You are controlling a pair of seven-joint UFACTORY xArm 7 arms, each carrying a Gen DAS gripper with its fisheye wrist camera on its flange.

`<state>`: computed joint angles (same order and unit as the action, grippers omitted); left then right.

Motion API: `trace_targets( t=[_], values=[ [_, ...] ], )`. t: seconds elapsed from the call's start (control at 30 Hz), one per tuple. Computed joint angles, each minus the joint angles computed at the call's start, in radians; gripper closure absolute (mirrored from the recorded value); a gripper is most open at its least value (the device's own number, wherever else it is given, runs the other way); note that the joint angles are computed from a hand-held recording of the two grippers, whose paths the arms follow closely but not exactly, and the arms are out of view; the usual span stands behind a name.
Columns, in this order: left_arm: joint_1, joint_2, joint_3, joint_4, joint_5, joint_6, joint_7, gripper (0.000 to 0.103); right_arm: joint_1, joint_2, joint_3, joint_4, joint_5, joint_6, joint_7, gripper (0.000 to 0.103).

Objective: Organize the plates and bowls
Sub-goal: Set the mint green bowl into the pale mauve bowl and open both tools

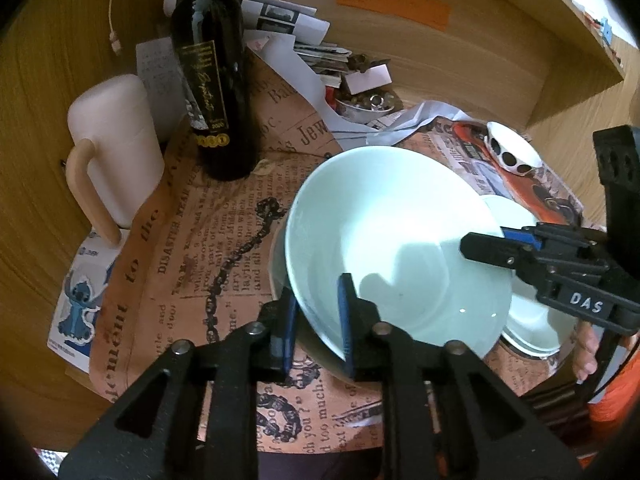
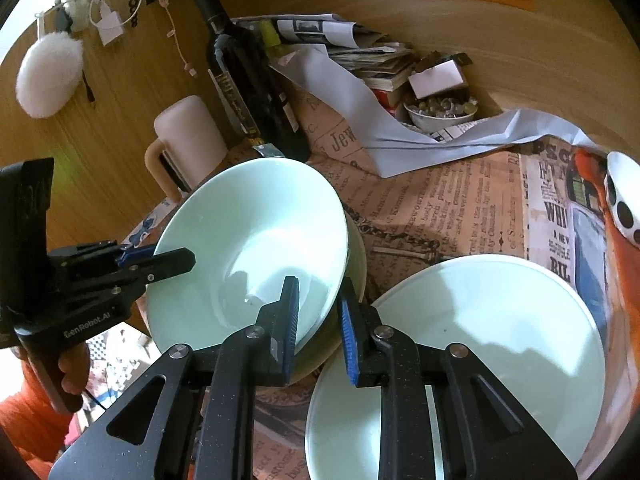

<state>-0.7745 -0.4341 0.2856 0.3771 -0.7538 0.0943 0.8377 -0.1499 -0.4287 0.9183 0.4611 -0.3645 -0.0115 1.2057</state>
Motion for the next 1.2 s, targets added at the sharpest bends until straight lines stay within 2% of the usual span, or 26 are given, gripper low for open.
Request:
trace_targets(
  t=[0.23, 0.43, 0.6, 0.73, 0.87, 0.9, 0.97, 1.0, 1.03, 1.1, 1.2],
  values=[
    [0.060, -0.014, -0.055, -0.014, 0.069, 0.015, -0.053, 0.082, -0.002, 0.001, 0.008, 0.025, -0.041, 0.056, 0.003, 0.084],
    [0.062, -0.025, -0.029, -0.004, 0.067, 0.066, -0.049, 0.082, -0.005, 0.000, 0.007, 0.033, -0.093, 0.071, 0.035, 0.084],
    [0.089, -0.024, -0.047, 0.007, 0.049, 0.100, -0.028, 0.082, 0.002, 0.000, -0.005, 0.032, -0.112, 0.072, 0.050, 0.084],
    [0.140, -0.009, -0.093, 0.025, 0.053, 0.135, -0.033, 0.078, 0.005, 0.000, -0.009, 0.029, -0.120, 0.063, 0.062, 0.084],
    [0.181, 0.013, -0.145, 0.037, 0.070, 0.126, -0.049, 0.078, 0.004, -0.002, -0.008, 0.030, -0.122, 0.063, 0.068, 0.084],
    [0.179, 0.014, -0.143, 0.037, 0.064, 0.124, -0.043, 0.076, 0.007, -0.008, -0.008, 0.028, -0.122, 0.066, 0.070, 0.084],
    [0.151, 0.016, -0.122, 0.034, 0.025, 0.099, -0.009, 0.066, 0.017, -0.027, -0.015, 0.020, -0.119, 0.074, 0.074, 0.084],
    [0.136, 0.011, -0.118, 0.025, 0.005, 0.065, 0.005, 0.053, 0.020, -0.034, -0.016, 0.019, -0.119, 0.083, 0.077, 0.084],
    [0.108, 0.002, -0.108, 0.011, -0.019, 0.010, 0.021, 0.045, 0.021, -0.048, -0.018, 0.012, -0.120, 0.084, 0.082, 0.084],
    [0.046, -0.021, -0.066, -0.008, -0.030, -0.059, 0.041, 0.043, 0.042, -0.056, -0.044, -0.001, -0.115, 0.078, 0.078, 0.084],
    [0.030, -0.042, -0.050, -0.018, 0.007, -0.077, 0.017, 0.043, 0.060, -0.068, -0.063, -0.012, -0.106, 0.076, 0.075, 0.084]
  ],
)
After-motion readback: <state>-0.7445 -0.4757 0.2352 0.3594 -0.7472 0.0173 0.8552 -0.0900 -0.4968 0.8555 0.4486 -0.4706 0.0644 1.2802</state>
